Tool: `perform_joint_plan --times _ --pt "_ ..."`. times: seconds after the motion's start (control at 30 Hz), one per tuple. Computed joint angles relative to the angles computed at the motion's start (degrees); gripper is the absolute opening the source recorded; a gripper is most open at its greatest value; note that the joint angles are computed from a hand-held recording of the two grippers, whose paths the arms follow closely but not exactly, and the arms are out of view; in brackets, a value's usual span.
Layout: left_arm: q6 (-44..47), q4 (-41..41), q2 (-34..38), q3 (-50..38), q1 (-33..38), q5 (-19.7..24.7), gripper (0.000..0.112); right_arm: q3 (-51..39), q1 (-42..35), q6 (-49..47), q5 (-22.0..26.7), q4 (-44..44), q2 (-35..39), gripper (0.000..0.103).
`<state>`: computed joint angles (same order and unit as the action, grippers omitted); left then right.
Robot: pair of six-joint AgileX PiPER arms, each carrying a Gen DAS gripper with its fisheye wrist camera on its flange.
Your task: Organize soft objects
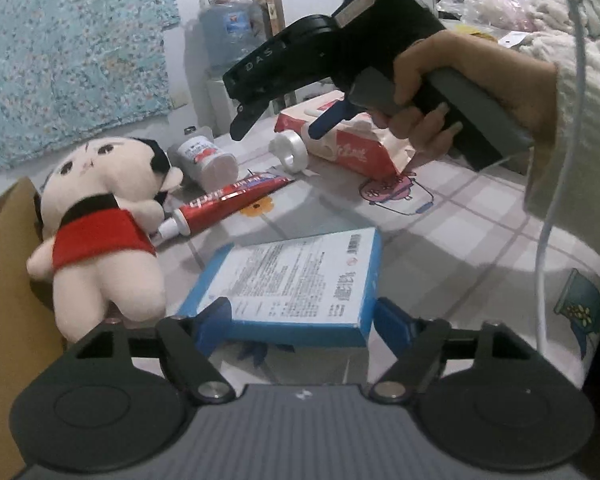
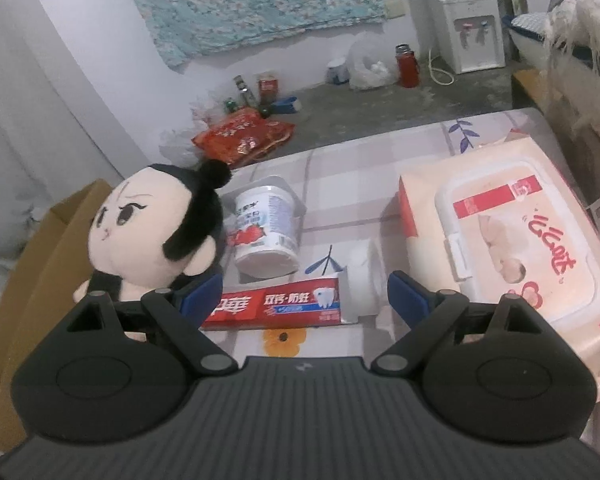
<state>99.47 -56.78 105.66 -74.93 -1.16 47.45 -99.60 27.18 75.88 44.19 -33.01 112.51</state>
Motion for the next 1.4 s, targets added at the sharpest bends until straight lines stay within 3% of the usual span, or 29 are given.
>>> perform_joint_plan --times 0.1,0.17,0.2,0.27,0.33,0.4,0.5,0.63,0.8,0.9,1.07,1.1,1.2,1.3,1.37,1.4 --pt "0.4 0.1 0.8 -1.0 0.4 0.8 0.079 -2.7 -0.3 -1.8 1.7 1.1 2.3 0.088" --pt "0.3 0.1 0.8 -1.3 0.8 1.2 0.079 -4.7 -0.8 -3.4 2.8 2.1 4.2 0.065" --pt "0.7 -0.5 0.8 -1.3 1.0 1.3 0.079 -6.2 -1.0 -4.8 3.7 2.9 5.5 0.060" --pt "0.4 -0.7 1.0 -1.8 1.3 1.7 0.080 -10.2 -0.1 -5.5 8.1 1.2 8.3 0.040" --pt "-1.1 0.3 1.4 -2.6 1.5 2.2 0.081 -11.2 0.7 -5.3 10.2 -1.3 9.3 0.027" --pt "-1.3 0.9 1.3 -2.8 1.6 2.1 0.082 -9.6 0.7 -4.3 9.1 -2.2 8.6 0.017" --pt "-1.1 0.5 1.4 -3.4 2.3 3.0 0.091 -8.9 0.8 -3.2 9.2 -2.7 8.3 0.016" --pt "-4.7 0.7 3.1 -6.3 2.9 5.6 0.095 -8.4 1.3 -3.5 8.9 -3.3 8.0 0.016" --pt "-23.1 6.2 8.3 -15.4 2.5 10.7 0.097 -2.1 1.6 1.3 1.9 -5.0 3.5 0.016" --pt "-39.5 11.3 12.6 -22.4 0.8 13.6 0.102 1.5 2.1 4.2 -1.0 -7.1 0.7 0.016" --pt "-56.5 17.8 15.1 -28.6 -4.7 12.8 0.103 9.2 2.8 9.6 -5.4 -10.5 -5.1 0.016" --pt "-59.4 19.5 15.5 -29.3 -6.1 11.8 0.103 10.7 3.2 11.8 -5.6 -12.1 -6.3 0.016" --pt "-67.0 26.9 14.3 -26.7 -11.8 2.4 0.103 14.5 3.7 16.1 -5.3 -14.2 -9.3 0.016" --pt "-73.5 39.8 12.7 -22.3 -18.3 -6.9 0.103 19.7 3.3 21.5 -7.5 -15.8 -12.8 0.016" --pt "-71.9 40.1 10.7 -18.1 -19.4 -11.1 0.098 22.4 3.5 25.1 -8.5 -18.8 -14.8 0.016" --pt "-68.7 37.7 9.5 -16.0 -18.9 -12.0 0.086 23.1 3.7 25.5 -8.4 -19.8 -15.4 0.016"
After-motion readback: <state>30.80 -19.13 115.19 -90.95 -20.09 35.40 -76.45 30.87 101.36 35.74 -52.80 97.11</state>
